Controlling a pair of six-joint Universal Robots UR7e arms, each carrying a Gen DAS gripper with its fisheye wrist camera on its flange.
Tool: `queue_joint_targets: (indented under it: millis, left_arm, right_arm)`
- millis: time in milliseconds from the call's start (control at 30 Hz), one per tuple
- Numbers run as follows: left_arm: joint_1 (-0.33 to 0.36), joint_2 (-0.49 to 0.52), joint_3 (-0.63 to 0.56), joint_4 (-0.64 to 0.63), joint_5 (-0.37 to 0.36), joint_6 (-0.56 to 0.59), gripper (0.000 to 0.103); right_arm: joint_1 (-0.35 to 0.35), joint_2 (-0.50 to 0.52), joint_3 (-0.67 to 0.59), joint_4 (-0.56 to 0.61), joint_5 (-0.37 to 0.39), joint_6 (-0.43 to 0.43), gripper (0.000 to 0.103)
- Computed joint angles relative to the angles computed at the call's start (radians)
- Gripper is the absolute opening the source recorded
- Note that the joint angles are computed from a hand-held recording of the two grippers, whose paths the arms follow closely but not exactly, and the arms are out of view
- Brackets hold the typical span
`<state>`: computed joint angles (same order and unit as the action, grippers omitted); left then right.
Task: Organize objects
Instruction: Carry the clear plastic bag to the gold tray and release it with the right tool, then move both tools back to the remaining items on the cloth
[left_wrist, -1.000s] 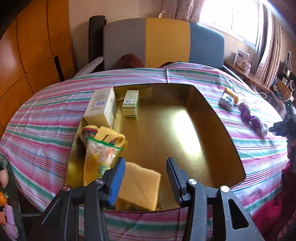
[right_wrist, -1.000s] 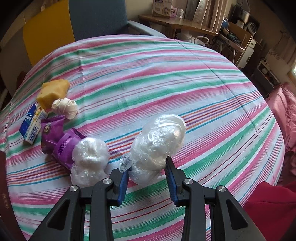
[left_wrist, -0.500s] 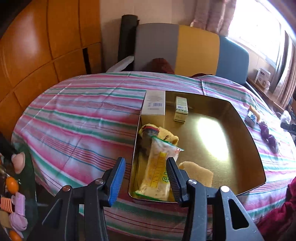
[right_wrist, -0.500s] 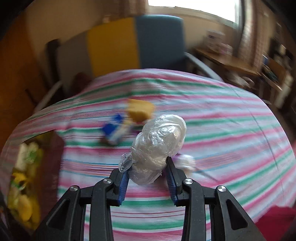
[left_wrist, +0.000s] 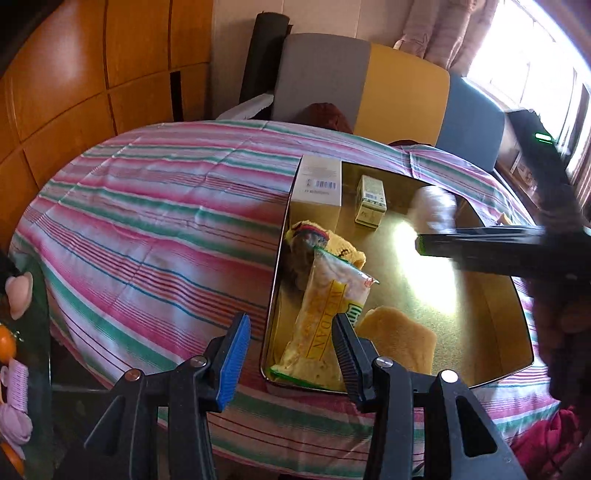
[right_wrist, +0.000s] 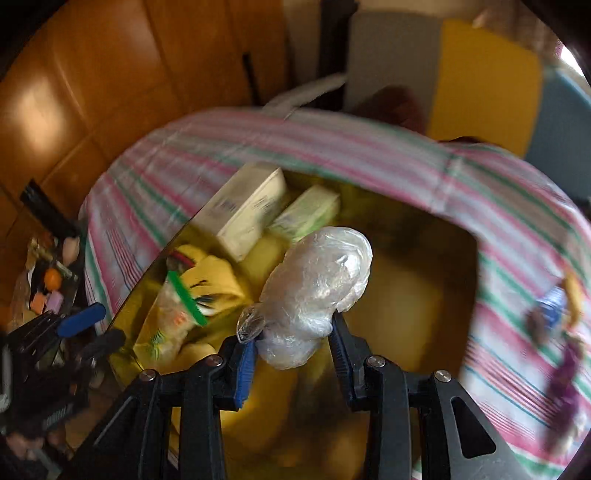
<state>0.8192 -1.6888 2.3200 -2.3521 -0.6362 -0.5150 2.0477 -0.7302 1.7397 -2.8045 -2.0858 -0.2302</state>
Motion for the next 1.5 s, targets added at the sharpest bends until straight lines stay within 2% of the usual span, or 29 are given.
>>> queue_joint_targets:
  millis: [67, 133, 200, 233, 300, 433, 500, 600, 867, 1067, 1367, 1500]
  left_arm:
    - [0.008, 0.002, -0.001, -0.008, -0.016, 0.006, 0.046]
    - [0.014, 0.001, -0.001, -0.004, -0.022, 0.004, 0.046]
    - [0.021, 0.001, -0.003, -0.004, -0.028, 0.000, 0.046]
    - [0.024, 0.001, -0.004, -0.007, -0.027, 0.001, 0.046]
    - [0.025, -0.002, -0.002, -0.003, -0.025, -0.007, 0.046]
    - [0.016, -0.003, 0.000, 0.005, -0.013, -0.014, 0.046]
    - [0.007, -0.004, 0.002, 0.009, -0.005, -0.016, 0.046]
    - [-0.007, -0.002, 0.003, 0.017, 0.007, -0.016, 0.046]
    - [-0.053, 0.009, 0.008, 0.025, 0.016, -0.009, 0.046]
    - [-0.088, 0.027, 0.011, 0.040, 0.013, -0.014, 0.047]
    - [-0.138, 0.093, -0.012, 0.049, 0.005, 0.002, 0.047]
    - [-0.159, 0.149, -0.029, 0.022, -0.010, 0.035, 0.047]
  right_arm:
    - [-0.003, 0.055, -0.058, 0.040, -0.007, 0.013, 0.041]
    - [-0.011, 0.103, -0.120, 0.105, 0.019, 0.024, 0.043]
    - [-0.011, 0.139, -0.153, 0.111, 0.008, 0.029, 0.061]
    - [-0.016, 0.145, -0.158, 0.107, 0.022, 0.034, 0.062]
    - [-0.025, 0.143, -0.155, 0.105, 0.058, 0.044, 0.068]
    - [-0.029, 0.115, -0.116, 0.064, 0.075, 0.048, 0.077]
    - [-0.029, 0.085, -0.078, 0.033, 0.090, 0.053, 0.091]
    - [-0.033, 0.053, -0.041, 0.006, 0.105, 0.057, 0.103]
    - [-0.011, -0.094, 0.123, -0.135, 0.073, 0.026, 0.103]
    - [-0.035, -0.202, 0.210, -0.217, 0.022, 0.018, 0.103]
    - [-0.145, -0.395, 0.316, -0.283, -0.133, 0.028, 0.103]
    - [-0.213, -0.465, 0.347, -0.361, -0.208, 0.022, 0.103]
